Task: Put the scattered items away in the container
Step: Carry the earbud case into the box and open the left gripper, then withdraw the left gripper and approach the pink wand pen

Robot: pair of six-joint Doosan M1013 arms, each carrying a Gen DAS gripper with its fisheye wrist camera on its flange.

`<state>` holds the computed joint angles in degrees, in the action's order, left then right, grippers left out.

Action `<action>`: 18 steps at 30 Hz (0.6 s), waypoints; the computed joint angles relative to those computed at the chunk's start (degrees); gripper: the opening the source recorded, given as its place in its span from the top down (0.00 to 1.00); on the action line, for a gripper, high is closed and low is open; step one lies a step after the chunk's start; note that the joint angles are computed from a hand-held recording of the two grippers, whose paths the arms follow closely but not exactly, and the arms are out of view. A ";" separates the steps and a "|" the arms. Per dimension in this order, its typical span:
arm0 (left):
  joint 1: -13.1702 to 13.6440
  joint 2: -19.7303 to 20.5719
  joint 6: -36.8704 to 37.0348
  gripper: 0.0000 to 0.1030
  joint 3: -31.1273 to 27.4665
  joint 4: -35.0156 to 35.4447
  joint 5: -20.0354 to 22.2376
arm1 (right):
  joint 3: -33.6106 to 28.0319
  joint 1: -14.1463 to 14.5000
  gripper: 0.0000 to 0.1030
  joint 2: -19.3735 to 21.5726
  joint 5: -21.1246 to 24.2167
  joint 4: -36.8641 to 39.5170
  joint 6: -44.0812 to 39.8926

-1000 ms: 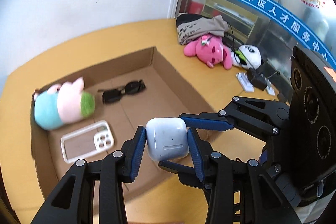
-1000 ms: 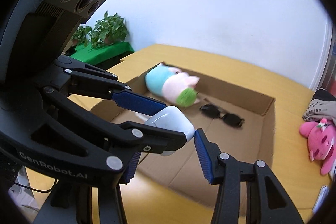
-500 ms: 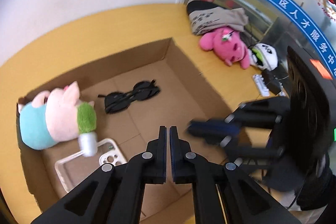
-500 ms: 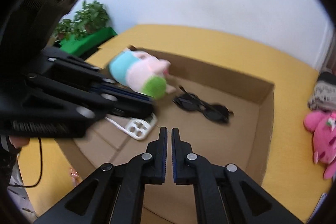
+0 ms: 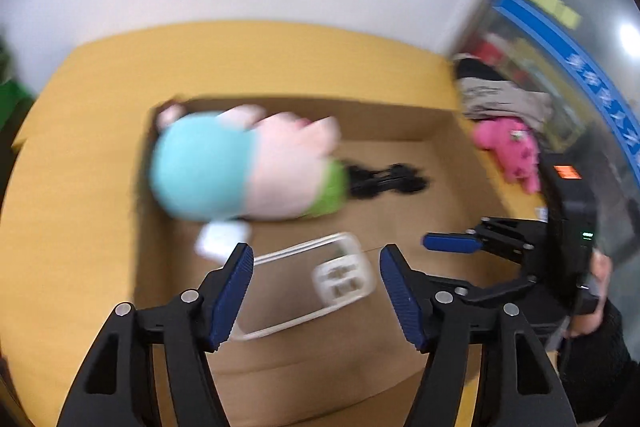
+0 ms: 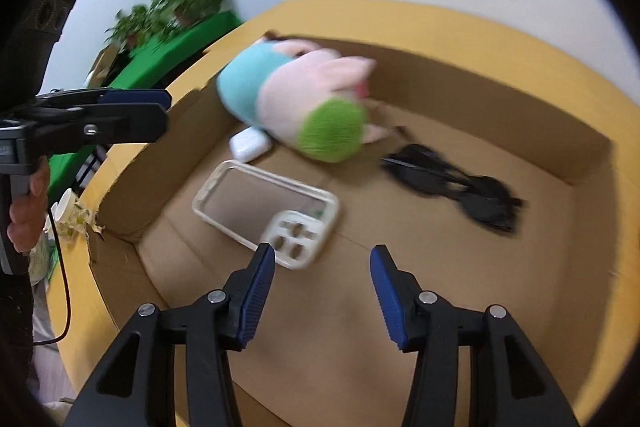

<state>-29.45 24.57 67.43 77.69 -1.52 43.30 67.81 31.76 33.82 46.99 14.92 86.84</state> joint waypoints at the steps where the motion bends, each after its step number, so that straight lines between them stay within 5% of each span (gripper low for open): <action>1: 0.35 0.25 -0.46 0.32 0.04 -0.13 0.74 | -1.17 0.24 0.52 0.88 0.88 0.82 -0.53; 7: 1.43 4.36 -0.82 0.32 -2.90 0.25 5.70 | -8.31 1.83 0.52 6.13 7.10 -2.87 2.98; 13: 1.22 9.27 -0.72 0.34 -8.62 3.54 12.25 | -6.31 0.91 0.52 5.06 7.53 -1.17 4.74; 18: 0.43 11.46 -2.50 0.55 -11.47 9.63 18.20 | -5.98 0.32 0.52 5.22 10.74 1.39 2.81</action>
<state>-29.03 36.03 64.93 66.22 8.11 61.50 61.83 32.08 39.04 57.73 16.31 89.65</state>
